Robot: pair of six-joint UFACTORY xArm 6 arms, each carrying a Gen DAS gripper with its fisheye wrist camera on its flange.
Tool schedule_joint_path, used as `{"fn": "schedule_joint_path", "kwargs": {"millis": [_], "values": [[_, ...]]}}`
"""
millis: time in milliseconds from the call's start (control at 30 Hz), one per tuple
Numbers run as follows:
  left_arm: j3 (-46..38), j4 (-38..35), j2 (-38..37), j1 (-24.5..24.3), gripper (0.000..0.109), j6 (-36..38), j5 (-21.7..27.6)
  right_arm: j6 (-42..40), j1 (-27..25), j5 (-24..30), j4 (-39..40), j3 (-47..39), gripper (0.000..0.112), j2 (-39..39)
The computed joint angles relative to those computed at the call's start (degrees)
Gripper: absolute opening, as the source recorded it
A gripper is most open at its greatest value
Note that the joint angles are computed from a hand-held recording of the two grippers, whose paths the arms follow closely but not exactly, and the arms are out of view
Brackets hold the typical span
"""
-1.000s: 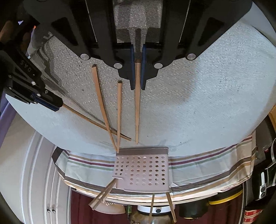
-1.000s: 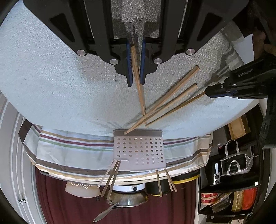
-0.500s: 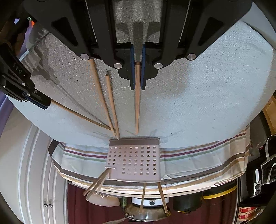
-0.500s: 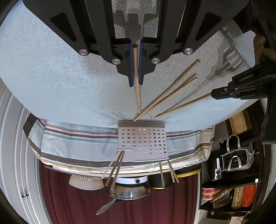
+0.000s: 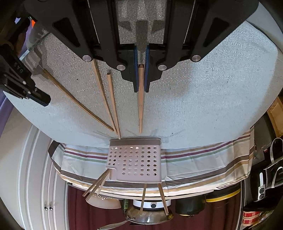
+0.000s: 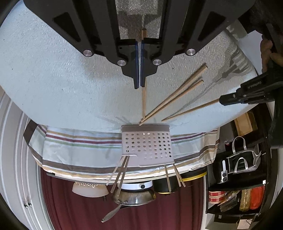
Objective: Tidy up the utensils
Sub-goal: 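Lift both held chopsticks upright and carry them to the caddy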
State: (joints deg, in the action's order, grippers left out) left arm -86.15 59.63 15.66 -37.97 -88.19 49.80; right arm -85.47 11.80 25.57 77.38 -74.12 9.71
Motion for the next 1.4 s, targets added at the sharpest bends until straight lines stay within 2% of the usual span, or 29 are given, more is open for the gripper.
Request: {"fn": "schedule_joint_path", "kwargs": {"millis": [200,433,633,700,733,1033,1400], "values": [[0.1,0.1,-0.1,0.0,0.006,-0.2,0.0,1.9,-0.5,1.2,-2.7,0.9,0.017,0.1],[0.1,0.1,-0.1,-0.1,0.006,-0.4,0.0,4.1,-0.4,1.6,-6.8,2.4,0.018,0.0],[0.1,0.1,-0.1,-0.1,0.006,-0.4,0.0,3.5,-0.3,1.1,-6.6,3.3,0.018,-0.7],[0.2,0.2,-0.3,-0.1,0.006,-0.4,-0.1,3.3,-0.4,1.2,-6.8,3.7,0.008,-1.1],[0.3,0.4,-0.4,-0.2,0.006,-0.5,0.0,3.2,-0.4,1.3,-6.9,3.8,0.007,-1.3],[0.6,2.3,-1.7,-0.8,0.006,-1.3,0.9,0.1,-0.8,0.0,-1.6,3.3,0.007,-3.4],[-0.3,6.1,-4.1,-1.8,0.006,-2.0,3.5,-2.0,-1.2,0.9,2.1,0.0,0.007,-5.2]]}}
